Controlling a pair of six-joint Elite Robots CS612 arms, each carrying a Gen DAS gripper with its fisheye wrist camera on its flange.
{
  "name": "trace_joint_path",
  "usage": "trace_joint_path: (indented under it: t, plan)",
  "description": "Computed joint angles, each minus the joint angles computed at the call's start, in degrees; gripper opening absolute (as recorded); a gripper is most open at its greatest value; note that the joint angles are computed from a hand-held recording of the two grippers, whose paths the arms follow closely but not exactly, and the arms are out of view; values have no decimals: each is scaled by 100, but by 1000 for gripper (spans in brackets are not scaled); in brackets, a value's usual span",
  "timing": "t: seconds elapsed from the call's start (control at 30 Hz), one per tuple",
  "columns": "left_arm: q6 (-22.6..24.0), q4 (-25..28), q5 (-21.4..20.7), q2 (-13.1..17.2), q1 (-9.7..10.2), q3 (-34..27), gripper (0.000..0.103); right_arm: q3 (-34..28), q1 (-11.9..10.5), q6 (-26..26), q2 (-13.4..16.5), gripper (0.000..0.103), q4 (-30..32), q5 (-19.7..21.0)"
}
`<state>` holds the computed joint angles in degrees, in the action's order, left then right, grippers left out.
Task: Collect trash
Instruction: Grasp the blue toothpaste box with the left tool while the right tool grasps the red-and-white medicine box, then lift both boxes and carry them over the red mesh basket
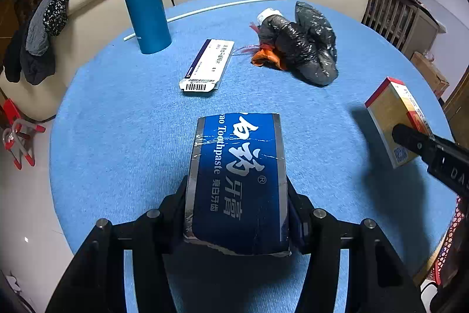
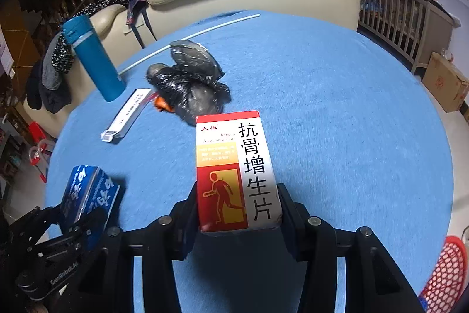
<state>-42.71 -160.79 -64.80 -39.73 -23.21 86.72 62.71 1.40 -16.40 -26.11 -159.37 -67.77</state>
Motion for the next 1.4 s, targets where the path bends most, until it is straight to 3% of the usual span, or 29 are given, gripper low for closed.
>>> trace_joint_path:
  t: [0.77, 1.4]
  plan:
    - [48, -232, 603, -306, -480, 370, 58, 1529, -406, 593, -659, 50, -1448, 577]
    - [365, -154, 836, -169, -683, 76, 58, 1785, -678, 981, -707, 50, -1874, 748]
